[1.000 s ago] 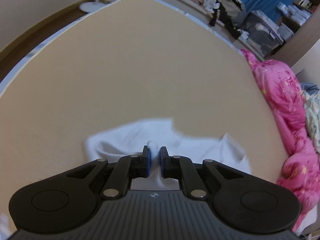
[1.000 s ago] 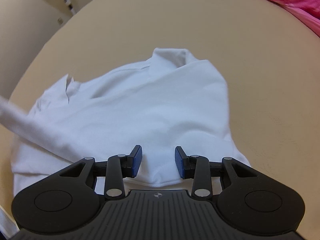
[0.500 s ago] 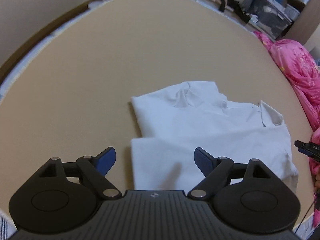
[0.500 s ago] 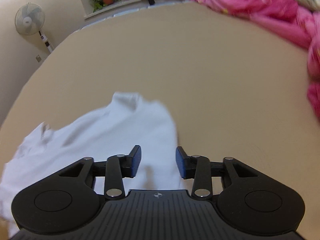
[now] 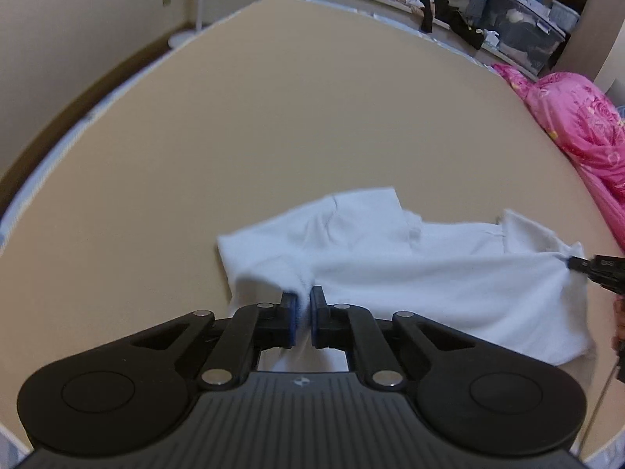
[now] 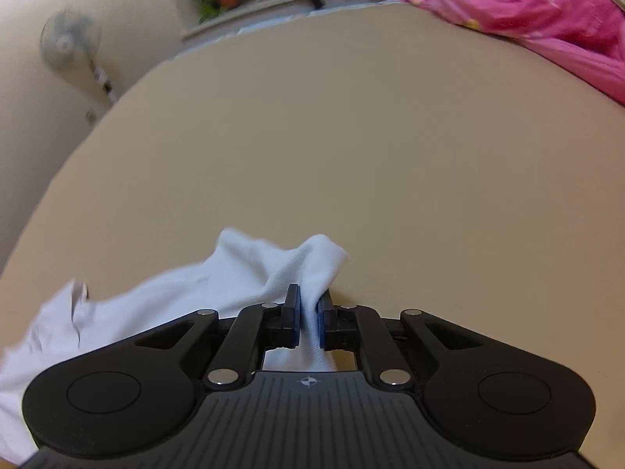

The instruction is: Fold small clothes

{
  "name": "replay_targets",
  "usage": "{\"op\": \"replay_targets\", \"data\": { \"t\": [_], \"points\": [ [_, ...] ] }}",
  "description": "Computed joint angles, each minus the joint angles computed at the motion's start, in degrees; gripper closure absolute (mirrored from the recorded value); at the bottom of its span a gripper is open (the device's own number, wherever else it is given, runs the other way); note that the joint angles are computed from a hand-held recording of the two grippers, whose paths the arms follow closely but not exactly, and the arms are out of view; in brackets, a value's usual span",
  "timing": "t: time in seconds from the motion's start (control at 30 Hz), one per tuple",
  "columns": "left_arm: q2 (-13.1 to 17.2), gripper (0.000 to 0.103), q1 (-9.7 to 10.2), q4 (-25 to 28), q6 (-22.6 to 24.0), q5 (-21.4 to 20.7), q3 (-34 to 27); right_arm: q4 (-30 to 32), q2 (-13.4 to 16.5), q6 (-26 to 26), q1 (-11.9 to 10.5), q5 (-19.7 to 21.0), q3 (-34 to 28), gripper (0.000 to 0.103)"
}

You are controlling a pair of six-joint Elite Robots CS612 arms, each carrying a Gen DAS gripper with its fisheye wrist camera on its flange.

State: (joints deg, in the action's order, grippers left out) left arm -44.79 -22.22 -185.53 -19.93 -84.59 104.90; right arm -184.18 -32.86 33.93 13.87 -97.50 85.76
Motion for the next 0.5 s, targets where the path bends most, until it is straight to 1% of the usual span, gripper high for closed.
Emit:
{"op": "replay_targets", "data": {
  "t": [0.03, 0.07, 0.13, 0.17, 0.2, 0.23, 0.27, 0.3, 0.33, 0.37, 0.4, 0.43, 0.47, 0.5],
  "points": [
    [0.53, 0.094, -0.3, 2.13, -0.24, 1.79, -1.1, -0.61, 0.05, 1.06, -0.6, 0.48, 0.41, 0.096],
    [1.22, 0.094, -0.37, 5.19, -0.69, 2.6, -2.42, -0.68, 0.29, 1.93, -1.0, 0.6, 0.54, 0.095],
    [2.42, 0.084, -0.23, 11.17, -2.27, 4.0, -4.48, 0.85, 1.42, 4.3, -1.52, 1.02, -0.08, 0.095],
    [3.13, 0.079, -0.09, 13.06, -3.06, 4.15, -5.26, 1.84, 2.19, 4.97, -1.65, 1.35, -0.64, 0.092],
    [3.4, 0.064, -0.02, 13.71, -3.24, 4.67, -5.43, 2.2, 2.86, 5.35, -1.59, 1.02, -1.06, 0.09],
    [3.56, 0.047, -0.25, 13.84, -3.5, 6.38, -5.37, 0.58, 3.38, 5.34, -1.47, 0.25, -1.09, 0.089],
    [3.65, 0.041, -0.53, 12.81, -3.28, 8.27, -4.99, -0.51, 3.46, 5.34, -1.27, -0.55, -0.95, 0.085],
    [3.57, 0.034, -0.63, 12.28, -2.86, 9.22, -4.74, -0.43, 3.12, 5.89, -1.12, -1.31, -0.68, 0.07],
    [3.33, 0.032, -0.51, 11.69, -2.29, 9.22, -4.3, 0.46, 2.47, 6.65, -0.75, -2.79, -0.19, 0.061],
    [3.23, 0.03, -0.29, 10.99, -1.6, 8.31, -4.1, 0.08, 1.78, 6.87, -0.32, -4.22, 0.72, 0.052],
    [3.04, 0.023, -0.03, 10.42, -0.9, 7.0, -3.81, -2.7, 1.3, 6.1, 0.16, -5.01, 1.98, 0.052],
    [3.06, 0.016, 0.03, 10.1, -0.43, 6.48, -3.69, -6.24, 0.92, 4.81, 0.54, -4.91, 3.46, 0.05],
    [3.35, 0.016, -0.15, 10.17, 0.25, 6.85, -3.87, -8.34, 0.48, 3.41, 0.91, -4.44, 4.67, 0.045],
    [3.82, 0.015, -0.46, 11.75, 1.35, 7.92, -4.5, -9.47, 0.04, 1.03, 1.39, -3.82, 5.89, 0.039]
  ]
}}
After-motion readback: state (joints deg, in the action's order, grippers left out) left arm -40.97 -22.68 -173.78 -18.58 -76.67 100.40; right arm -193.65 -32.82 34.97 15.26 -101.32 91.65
